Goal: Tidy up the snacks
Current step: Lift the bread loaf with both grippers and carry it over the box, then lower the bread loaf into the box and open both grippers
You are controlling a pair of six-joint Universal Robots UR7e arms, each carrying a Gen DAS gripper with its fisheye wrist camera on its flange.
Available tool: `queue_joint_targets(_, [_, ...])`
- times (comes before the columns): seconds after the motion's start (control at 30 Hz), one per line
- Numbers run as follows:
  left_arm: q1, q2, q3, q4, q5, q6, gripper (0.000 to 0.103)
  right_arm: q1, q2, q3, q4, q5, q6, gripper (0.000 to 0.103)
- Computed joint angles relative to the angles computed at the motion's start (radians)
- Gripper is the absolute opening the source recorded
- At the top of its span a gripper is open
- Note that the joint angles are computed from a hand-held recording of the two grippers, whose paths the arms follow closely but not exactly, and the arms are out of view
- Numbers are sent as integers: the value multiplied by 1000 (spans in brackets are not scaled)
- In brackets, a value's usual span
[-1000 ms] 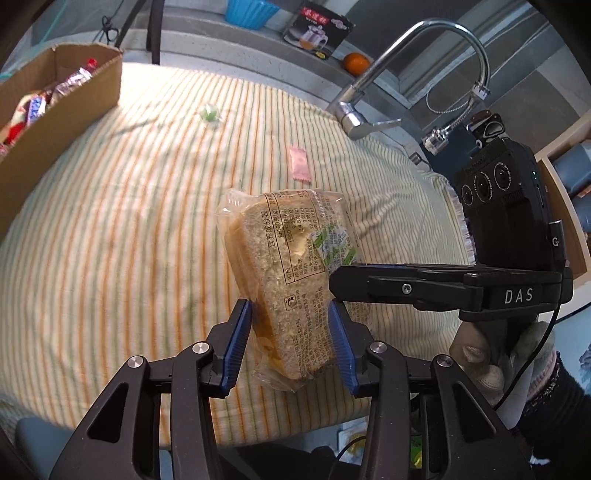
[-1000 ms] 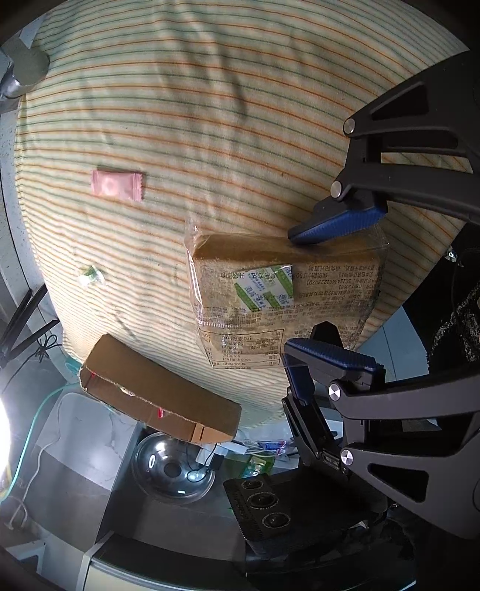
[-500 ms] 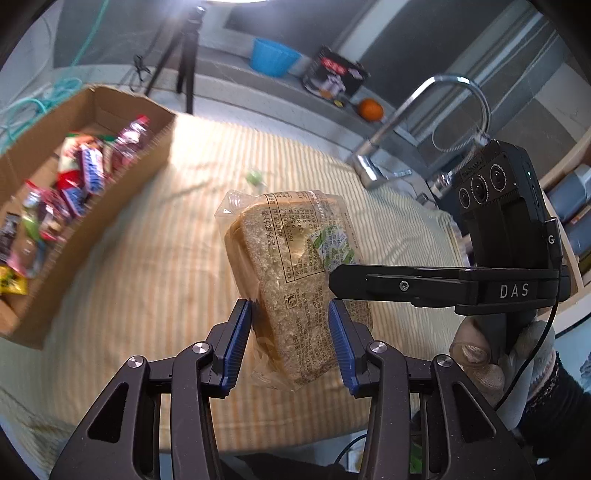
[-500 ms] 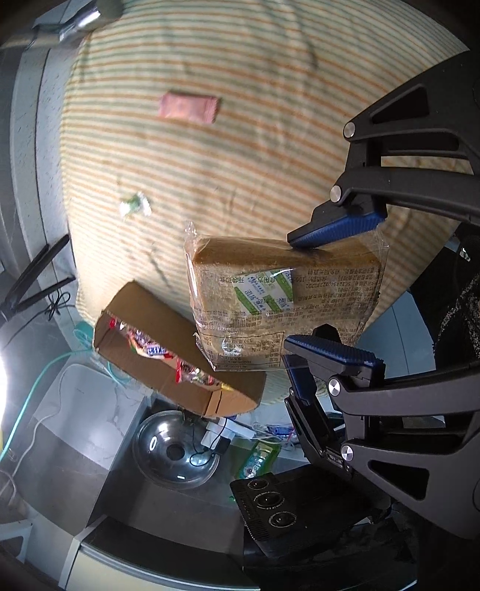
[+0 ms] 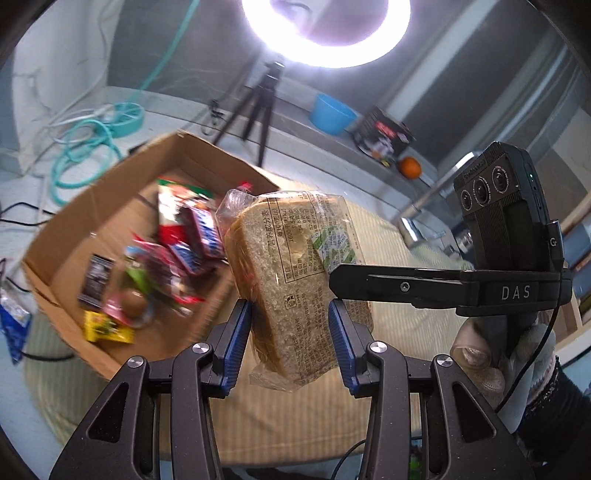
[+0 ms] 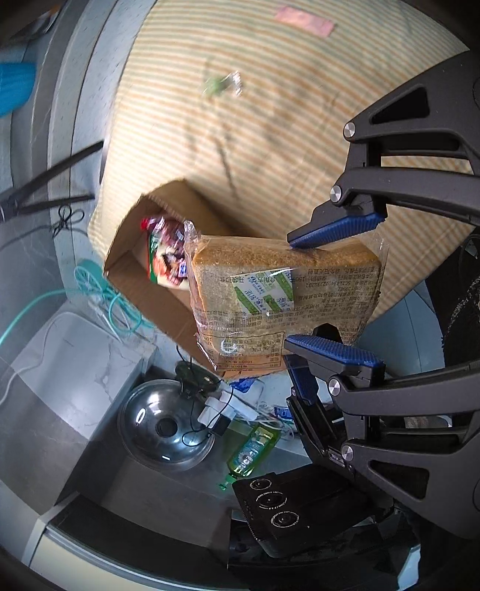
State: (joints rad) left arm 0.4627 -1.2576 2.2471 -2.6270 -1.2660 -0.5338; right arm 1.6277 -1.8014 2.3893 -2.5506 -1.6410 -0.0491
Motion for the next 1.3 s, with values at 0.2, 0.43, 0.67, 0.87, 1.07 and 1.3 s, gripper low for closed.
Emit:
queue_joint_targets(0.2, [50,-33,-12,12,38,23,40,63,143,-66,-57,-19,17,52])
queue_joint_targets(0.43, [91,-56,-16,32,65,36,40,90,269,-135,-77,-32,17,52])
queue_joint_targets(0.67, [122,-55,-23,40,79,39,40,101,350,-183,-76,-46,8,52])
queue_joint_targets(0.87, [131,-52,-27,53,89,42,40,100,389,-204,-71,-59,2,52])
queue_joint_targets(1.07, [129,-50,-32,60,116,51,40,107,404,-213,-73,-114,5,53])
queue_joint_targets(1.3, [130,-53,-35,67,140,59,40,99,382,-205,-106,-114,11,69])
